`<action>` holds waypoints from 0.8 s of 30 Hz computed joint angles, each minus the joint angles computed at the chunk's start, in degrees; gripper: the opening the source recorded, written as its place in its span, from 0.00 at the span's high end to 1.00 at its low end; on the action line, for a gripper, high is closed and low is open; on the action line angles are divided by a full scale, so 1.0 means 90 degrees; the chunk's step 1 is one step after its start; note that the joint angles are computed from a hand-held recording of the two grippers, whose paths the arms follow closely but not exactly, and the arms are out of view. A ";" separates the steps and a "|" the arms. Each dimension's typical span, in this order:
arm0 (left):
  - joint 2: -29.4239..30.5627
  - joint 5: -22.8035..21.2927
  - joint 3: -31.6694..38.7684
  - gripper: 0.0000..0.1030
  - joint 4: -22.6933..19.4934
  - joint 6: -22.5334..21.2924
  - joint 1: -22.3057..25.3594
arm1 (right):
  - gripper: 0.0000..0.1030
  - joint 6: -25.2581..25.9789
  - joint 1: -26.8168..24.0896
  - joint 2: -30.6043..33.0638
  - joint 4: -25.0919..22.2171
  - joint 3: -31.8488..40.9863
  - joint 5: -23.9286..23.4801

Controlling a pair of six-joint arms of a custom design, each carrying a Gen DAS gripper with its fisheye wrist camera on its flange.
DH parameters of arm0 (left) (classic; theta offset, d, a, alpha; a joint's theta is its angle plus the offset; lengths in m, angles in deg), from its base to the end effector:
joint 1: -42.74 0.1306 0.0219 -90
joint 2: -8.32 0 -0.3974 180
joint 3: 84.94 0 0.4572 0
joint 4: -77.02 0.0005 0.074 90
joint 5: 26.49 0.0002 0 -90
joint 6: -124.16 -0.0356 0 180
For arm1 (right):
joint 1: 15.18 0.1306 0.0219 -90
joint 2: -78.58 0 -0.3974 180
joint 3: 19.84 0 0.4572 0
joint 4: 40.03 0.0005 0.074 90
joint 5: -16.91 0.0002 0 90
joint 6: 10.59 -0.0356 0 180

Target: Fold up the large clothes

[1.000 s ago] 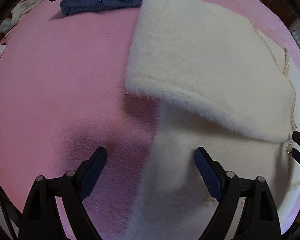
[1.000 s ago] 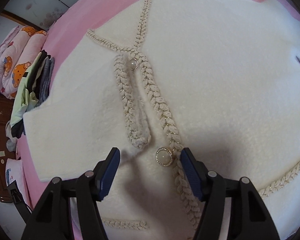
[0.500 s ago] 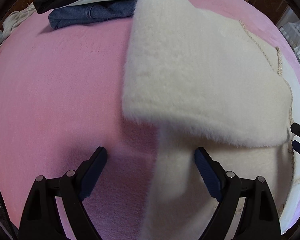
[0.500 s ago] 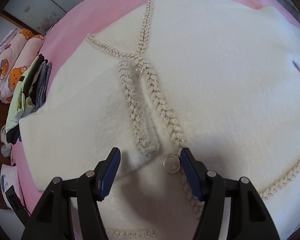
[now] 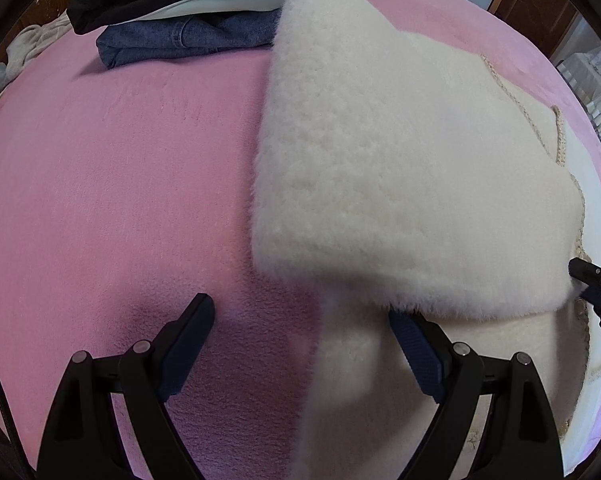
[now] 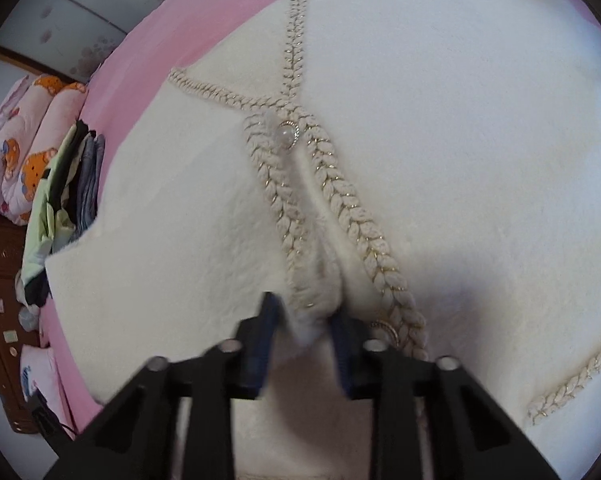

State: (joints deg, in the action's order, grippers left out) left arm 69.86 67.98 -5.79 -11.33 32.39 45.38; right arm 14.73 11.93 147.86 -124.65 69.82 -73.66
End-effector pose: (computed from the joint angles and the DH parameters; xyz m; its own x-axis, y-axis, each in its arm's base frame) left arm 0.3041 0.0107 0.5149 -0.9432 -0.0127 -0.3320 0.0089 0.9980 -0.0634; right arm 0.3181 0.1627 0.5627 -0.7582 0.6273 -0.1778 0.5281 0.7508 0.3967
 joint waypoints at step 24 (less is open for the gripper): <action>0.0644 -0.0504 0.0309 0.74 0.0948 0.0783 -0.0984 | 0.89 0.1725 -0.1359 -0.0255 0.0258 0.0850 0.0815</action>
State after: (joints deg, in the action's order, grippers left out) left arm 75.66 63.45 -3.01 -2.80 39.44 36.52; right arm 30.26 -0.30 145.57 -122.32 77.47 -66.33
